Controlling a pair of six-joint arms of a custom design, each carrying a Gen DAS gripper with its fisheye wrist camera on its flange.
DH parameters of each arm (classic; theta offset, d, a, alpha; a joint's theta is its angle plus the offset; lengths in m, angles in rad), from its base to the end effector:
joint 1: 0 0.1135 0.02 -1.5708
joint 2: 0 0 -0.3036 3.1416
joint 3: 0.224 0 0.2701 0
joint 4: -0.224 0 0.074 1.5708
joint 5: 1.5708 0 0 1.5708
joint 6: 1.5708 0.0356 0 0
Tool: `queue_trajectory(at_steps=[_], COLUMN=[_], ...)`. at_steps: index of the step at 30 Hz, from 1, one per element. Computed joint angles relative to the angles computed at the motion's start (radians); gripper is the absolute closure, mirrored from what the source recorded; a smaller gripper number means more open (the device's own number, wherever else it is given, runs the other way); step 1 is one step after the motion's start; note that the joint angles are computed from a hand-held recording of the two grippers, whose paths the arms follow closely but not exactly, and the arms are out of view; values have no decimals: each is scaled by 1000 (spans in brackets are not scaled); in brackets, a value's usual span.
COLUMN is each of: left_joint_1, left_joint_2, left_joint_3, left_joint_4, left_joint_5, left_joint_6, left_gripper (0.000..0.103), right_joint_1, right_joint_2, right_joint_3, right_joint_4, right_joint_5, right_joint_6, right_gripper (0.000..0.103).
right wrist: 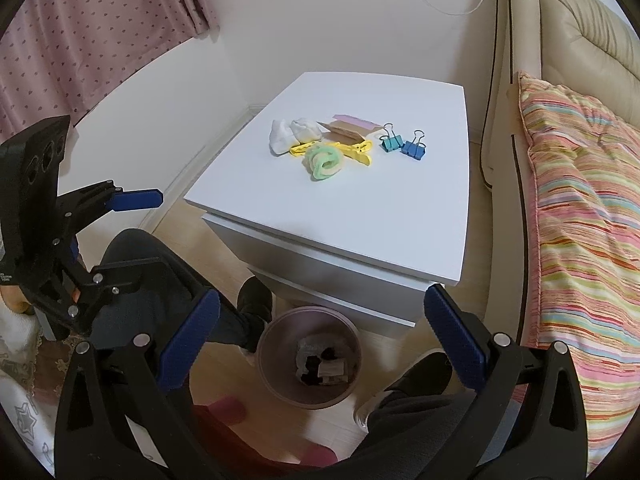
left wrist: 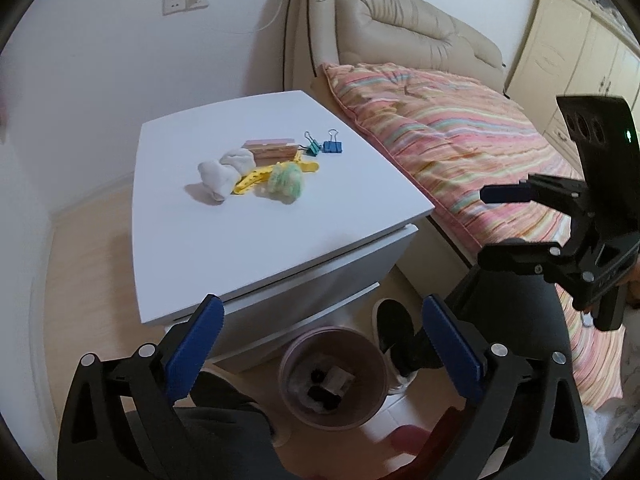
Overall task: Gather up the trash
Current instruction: 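Move both grippers back over the table toward the green scrunchie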
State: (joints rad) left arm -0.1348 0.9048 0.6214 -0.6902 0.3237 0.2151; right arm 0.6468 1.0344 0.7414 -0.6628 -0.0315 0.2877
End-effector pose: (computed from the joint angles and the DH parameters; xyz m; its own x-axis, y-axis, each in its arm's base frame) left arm 0.1596 -0.0331 0.2471 -0.7355 0.3040 -0.6055 0.4725 0.8706 -0.1369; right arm 0.1570 0.1199 0.2663 -0.8000 -0.2488 -0.5459 -0.4065 0.8940 0.1884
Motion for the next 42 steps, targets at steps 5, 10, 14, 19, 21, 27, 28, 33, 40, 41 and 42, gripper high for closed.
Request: queue_trajectory(at_steps=[5,10,14,19,21,27,28,33,40,41,42], left_joint_1=[31,63,102,149,167,202,208,236,273,281,284], left_joint_2=[7,22,45,69,75,78,80,87,93,95,97], left_joint_3=[4,12,25,41,46,49,50,47,41,42,43], left_joint_4=[10,16,29,39,40,42,43,47,46,44,43], left_joint_5=[5,11,18,32,43,67,71,85,94,99,99], left_joint_6=[8,27,44,62,69,83,85,94,112,115,117], left_gripper=[8,8,8,8,8,8,8,8,8,8,8], right_joint_1=[-1,-15,-33,-49,-59,-82,-81,-74,-64,-62,-60], right_joint_2=[15,56,117,221,269,425,453,575,684,699,711], right_joint_3=[4,29,69,130,161,278,297,370,435,445,451], right_joint_4=[12,32,51,77,82,88,87,88,84,82,81], right_joint_5=[-6,-19,-24,-21,-20,-50,-51,-52,-57,-58,-58], right_joint_6=[-2,-22,-52,-93,-111,-151,-157,-176,-184,-187,-189], right_gripper=[3,3,3,3,3,3,3,3,3,3,4])
